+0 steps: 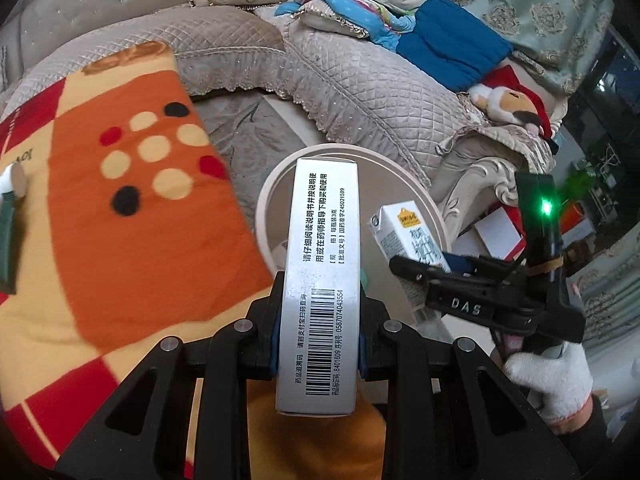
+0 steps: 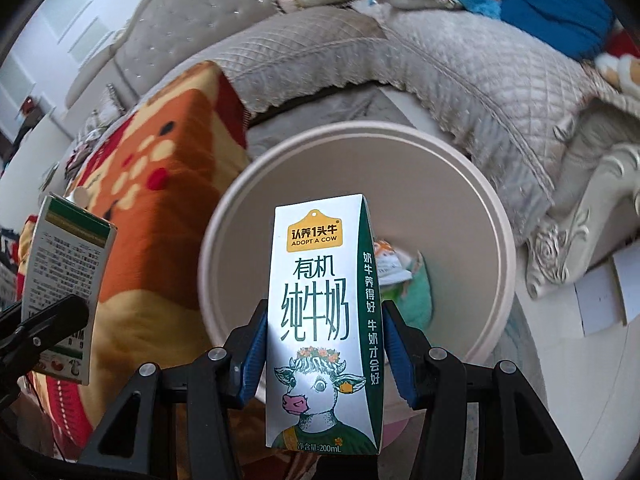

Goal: Collect trash
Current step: 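Carry barcode box and milk carton to the beige bin and open both tools over it, then move both open tools back over the items on the blanket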

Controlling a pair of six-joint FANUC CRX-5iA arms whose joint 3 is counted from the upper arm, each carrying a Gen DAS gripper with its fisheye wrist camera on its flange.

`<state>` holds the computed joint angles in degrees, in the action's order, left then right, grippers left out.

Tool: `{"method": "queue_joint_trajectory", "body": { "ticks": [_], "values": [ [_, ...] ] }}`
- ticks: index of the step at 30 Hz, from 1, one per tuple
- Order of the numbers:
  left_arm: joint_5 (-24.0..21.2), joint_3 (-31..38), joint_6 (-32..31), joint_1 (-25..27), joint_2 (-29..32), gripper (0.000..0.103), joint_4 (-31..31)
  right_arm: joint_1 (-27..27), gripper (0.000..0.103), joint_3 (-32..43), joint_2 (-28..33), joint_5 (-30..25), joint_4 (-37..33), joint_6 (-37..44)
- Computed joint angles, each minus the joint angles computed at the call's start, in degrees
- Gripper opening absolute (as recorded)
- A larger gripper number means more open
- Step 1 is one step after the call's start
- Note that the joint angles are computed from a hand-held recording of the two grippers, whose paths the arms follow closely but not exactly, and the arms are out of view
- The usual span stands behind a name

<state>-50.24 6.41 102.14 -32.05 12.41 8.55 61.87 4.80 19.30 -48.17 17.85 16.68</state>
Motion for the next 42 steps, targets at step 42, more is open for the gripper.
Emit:
{"method": "queue_joint_trajectory", "body": {
  "ticks": [42],
  "values": [
    [-0.46, -10.88, 8.89, 5.04, -13.55, 0.06, -10.37, 5.3, 0.071, 10.81, 5.85, -5.25, 5.44, 1.51]
  ]
}}
